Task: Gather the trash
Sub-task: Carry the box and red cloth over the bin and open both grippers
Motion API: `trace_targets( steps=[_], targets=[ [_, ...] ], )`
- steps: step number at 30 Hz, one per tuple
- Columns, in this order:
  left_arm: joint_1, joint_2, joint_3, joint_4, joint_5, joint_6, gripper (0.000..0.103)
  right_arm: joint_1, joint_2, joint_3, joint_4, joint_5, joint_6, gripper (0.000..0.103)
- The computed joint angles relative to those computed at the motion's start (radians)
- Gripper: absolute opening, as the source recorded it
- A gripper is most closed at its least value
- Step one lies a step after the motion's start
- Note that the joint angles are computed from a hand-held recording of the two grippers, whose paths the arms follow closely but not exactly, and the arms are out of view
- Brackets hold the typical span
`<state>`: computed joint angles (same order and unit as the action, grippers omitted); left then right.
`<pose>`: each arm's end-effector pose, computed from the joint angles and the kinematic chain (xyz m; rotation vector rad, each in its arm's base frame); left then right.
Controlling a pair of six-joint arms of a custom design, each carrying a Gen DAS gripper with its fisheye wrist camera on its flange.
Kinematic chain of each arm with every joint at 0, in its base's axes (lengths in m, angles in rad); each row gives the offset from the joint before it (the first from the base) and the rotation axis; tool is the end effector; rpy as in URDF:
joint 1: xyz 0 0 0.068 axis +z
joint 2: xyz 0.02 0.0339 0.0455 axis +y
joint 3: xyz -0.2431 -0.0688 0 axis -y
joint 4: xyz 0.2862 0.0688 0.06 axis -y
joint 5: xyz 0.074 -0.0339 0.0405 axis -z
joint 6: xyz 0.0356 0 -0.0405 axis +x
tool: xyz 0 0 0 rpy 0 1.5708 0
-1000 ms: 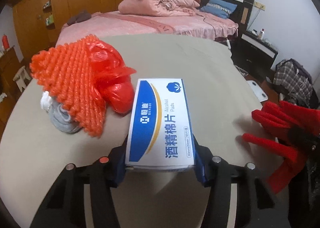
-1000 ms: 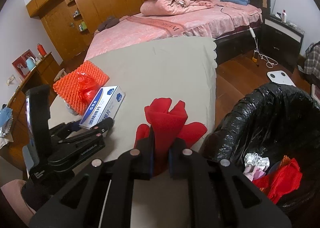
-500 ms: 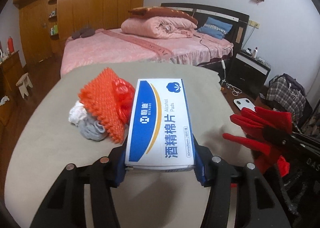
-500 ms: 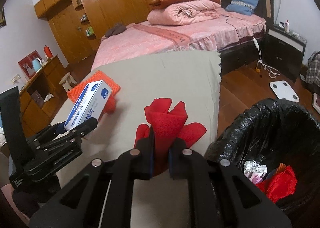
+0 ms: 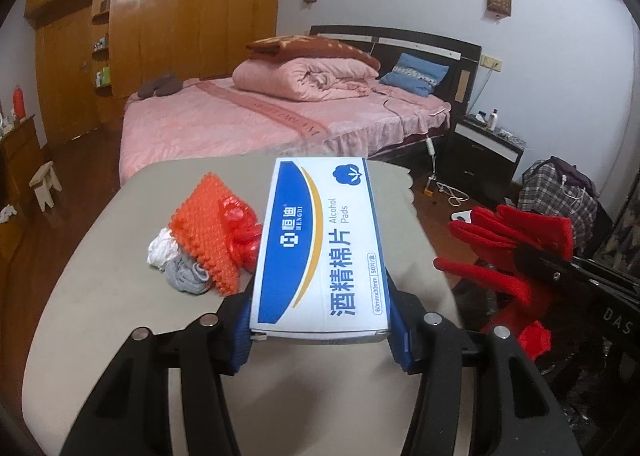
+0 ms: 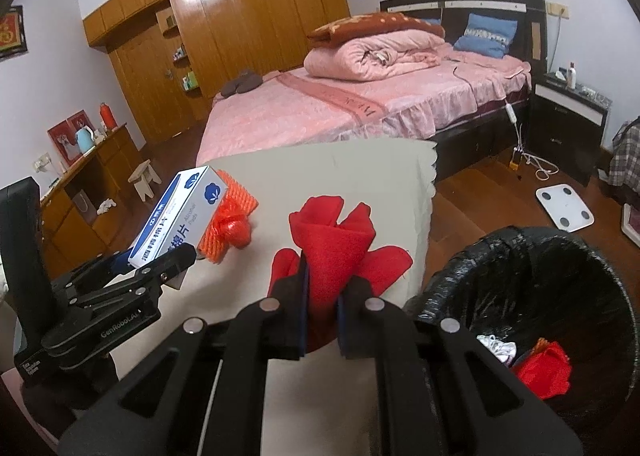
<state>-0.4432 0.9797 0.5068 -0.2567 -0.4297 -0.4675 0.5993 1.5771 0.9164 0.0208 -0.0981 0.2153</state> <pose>0.2285 -0.0921 0.1675 -0.2427 2.2085 -0.0016 0.3053 0.2128 0.1630 -0.4868 2.2117 0.5525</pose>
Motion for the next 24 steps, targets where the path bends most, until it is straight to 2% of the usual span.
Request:
trace_targets(
  steps=[11,24],
  targets=[
    [-0.128,0.02,0.07,-0.032,-0.072,-0.016,0.054,-0.054,-0.188,-0.134,-0.019,0.016,-0.014,0.01],
    [-0.278,0.167,0.202,0.025,-0.094,0.005,0.054,-0.19,-0.377,-0.26,-0.074,0.01,-0.059,0.01]
  ],
)
